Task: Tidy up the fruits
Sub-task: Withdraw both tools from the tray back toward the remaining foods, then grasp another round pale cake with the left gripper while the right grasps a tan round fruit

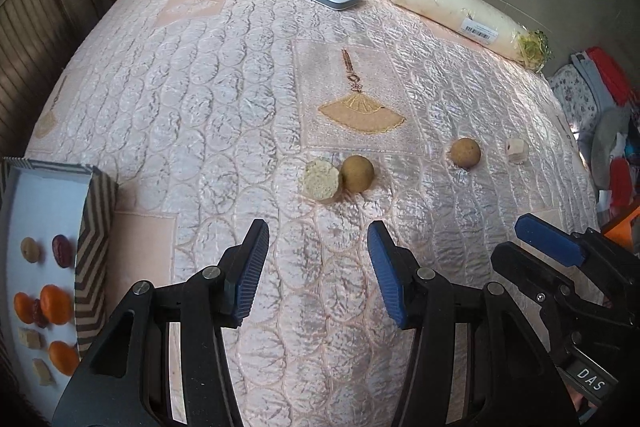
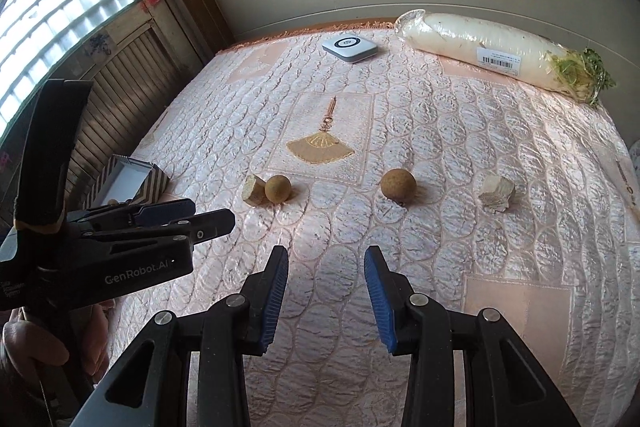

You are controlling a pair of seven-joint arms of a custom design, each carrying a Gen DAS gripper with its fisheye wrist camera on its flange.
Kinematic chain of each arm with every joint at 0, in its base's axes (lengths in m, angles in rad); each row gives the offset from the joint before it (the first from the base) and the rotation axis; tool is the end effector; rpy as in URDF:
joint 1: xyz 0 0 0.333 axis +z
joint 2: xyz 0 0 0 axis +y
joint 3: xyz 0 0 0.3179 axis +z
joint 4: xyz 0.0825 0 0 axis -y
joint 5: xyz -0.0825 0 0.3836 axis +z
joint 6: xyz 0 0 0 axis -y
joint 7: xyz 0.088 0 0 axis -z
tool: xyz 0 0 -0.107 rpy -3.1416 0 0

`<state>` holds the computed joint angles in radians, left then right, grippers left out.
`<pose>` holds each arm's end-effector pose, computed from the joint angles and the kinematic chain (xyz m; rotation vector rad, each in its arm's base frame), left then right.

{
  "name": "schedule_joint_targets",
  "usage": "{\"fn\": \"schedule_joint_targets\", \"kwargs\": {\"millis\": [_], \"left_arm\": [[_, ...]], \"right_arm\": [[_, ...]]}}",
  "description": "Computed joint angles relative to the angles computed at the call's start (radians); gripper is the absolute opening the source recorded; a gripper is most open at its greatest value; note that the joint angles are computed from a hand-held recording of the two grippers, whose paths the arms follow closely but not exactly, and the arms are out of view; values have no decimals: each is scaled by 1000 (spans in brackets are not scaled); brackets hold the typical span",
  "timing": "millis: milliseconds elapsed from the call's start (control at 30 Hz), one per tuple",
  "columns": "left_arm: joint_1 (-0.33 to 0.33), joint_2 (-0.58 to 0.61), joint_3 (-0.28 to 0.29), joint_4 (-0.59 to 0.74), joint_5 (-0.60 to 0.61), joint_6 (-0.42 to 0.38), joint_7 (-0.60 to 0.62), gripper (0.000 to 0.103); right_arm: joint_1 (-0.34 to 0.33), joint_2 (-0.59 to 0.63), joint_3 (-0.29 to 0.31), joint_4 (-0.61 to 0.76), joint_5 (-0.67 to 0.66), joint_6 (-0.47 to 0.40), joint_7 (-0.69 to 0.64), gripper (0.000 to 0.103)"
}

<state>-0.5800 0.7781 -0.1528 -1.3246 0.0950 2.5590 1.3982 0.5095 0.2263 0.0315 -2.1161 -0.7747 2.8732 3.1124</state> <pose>0.6009 -0.4981 0.3255 -1.4250 2.5706 -0.6705 0.4969 0.3439 0.3570 -1.5050 2.0527 -0.3244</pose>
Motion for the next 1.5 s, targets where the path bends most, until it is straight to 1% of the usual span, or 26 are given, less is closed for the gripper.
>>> {"fn": "schedule_joint_targets", "kwargs": {"millis": [167,300,433,533,600,633,667,733,833,933,1000,1100,1200,1267,1300,1333,1367,1400,1500], "left_arm": [[6,75,-18,105,3,-28,99,51],[4,135,-21,192,-10,-75,154,51],[12,158,-30,219,-29,-69,213,51],[-2,180,-18,252,-14,-80,261,49],[-5,200,-19,284,-15,-108,289,35],[-9,198,-12,277,-13,-100,288,33],[-8,195,-12,270,-14,-90,292,27],[-2,197,-16,272,-26,-90,297,25],[1,181,-12,246,-37,-70,279,25],[7,147,-8,193,-43,-45,254,25],[5,121,0,156,-41,-27,231,25],[5,85,8,105,-36,-6,194,25],[4,55,19,64,-30,-1,143,25],[15,40,12,40,-36,0,123,25],[17,31,13,27,-35,3,110,25],[12,20,23,10,-26,10,90,25],[8,11,30,-4,-17,16,73,25],[11,2,31,-19,-12,24,63,25],[18,-23,32,-58,-6,33,28,25]], "right_arm": [[-7,9,0,-4,13,17,-17,38],[-11,22,-4,0,34,31,-40,38],[-13,36,-10,9,56,43,-70,38],[-14,47,-14,14,74,58,-91,38],[-18,58,-13,21,95,65,-114,38],[-19,63,-12,25,107,69,-126,38],[-19,68,-13,28,116,73,-137,38],[-16,77,-17,36,131,79,-159,38],[-13,94,-20,56,154,80,-192,38],[-15,119,-22,88,179,80,-232,38],[-25,146,-15,119,206,87,-276,38],[-33,191,-4,177,253,67,-347,38],[-45,241,7,236,301,59,-415,38],[-49,272,11,271,327,56,-461,38],[-45,286,7,288,336,47,-477,33],[-44,298,8,304,349,29,-493,24],[-47,309,14,318,367,10,-512,22],[-43,310,8,314,373,19,-515,22],[-20,293,-12,302,379,5,-514,22]]}}
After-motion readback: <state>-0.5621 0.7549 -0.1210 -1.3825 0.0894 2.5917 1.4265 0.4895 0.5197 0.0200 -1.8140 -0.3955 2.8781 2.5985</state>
